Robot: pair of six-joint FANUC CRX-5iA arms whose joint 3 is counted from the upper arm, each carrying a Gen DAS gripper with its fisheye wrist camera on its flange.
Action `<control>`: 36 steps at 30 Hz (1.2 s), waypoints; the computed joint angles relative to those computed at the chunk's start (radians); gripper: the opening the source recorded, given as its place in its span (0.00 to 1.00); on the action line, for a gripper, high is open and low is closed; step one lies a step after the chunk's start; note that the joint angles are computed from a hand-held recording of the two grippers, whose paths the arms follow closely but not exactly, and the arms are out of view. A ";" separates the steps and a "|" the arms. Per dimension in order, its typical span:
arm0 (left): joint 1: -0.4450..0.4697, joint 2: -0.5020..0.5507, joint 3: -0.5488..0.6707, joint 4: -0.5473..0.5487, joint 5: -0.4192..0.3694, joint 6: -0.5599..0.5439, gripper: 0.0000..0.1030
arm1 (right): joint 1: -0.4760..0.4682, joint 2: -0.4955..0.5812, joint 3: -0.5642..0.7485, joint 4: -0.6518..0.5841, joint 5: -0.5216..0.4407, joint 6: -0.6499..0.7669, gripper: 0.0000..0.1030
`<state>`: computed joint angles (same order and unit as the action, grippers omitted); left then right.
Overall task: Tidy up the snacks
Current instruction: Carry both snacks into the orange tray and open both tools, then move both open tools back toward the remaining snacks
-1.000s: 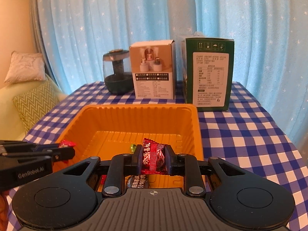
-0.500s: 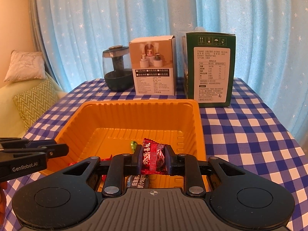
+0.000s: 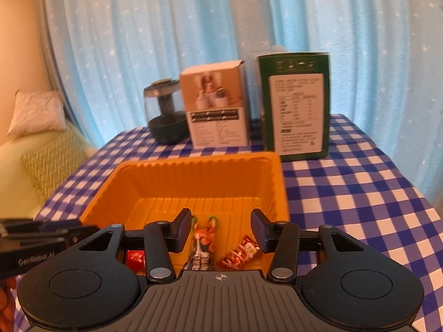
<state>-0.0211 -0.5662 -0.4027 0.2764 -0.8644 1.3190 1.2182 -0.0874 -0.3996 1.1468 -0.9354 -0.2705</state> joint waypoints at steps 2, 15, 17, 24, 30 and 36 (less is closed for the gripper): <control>-0.003 -0.004 0.000 -0.001 -0.001 0.002 0.36 | -0.001 -0.009 -0.007 0.011 -0.013 -0.017 0.47; -0.026 -0.091 -0.030 0.022 -0.055 -0.017 0.52 | 0.096 -0.068 -0.050 0.034 -0.135 -0.073 0.47; -0.028 -0.112 -0.039 0.020 -0.071 -0.023 0.52 | 0.129 -0.079 -0.059 0.025 -0.169 -0.090 0.47; 0.046 -0.247 -0.106 0.070 -0.184 -0.044 0.53 | 0.277 -0.118 -0.085 -0.044 -0.314 -0.154 0.47; 0.099 -0.367 -0.156 0.095 -0.309 -0.041 0.53 | 0.408 -0.128 -0.100 -0.119 -0.419 -0.206 0.47; 0.090 -0.461 -0.184 0.073 -0.396 0.001 0.55 | 0.533 -0.117 -0.102 -0.198 -0.505 -0.250 0.47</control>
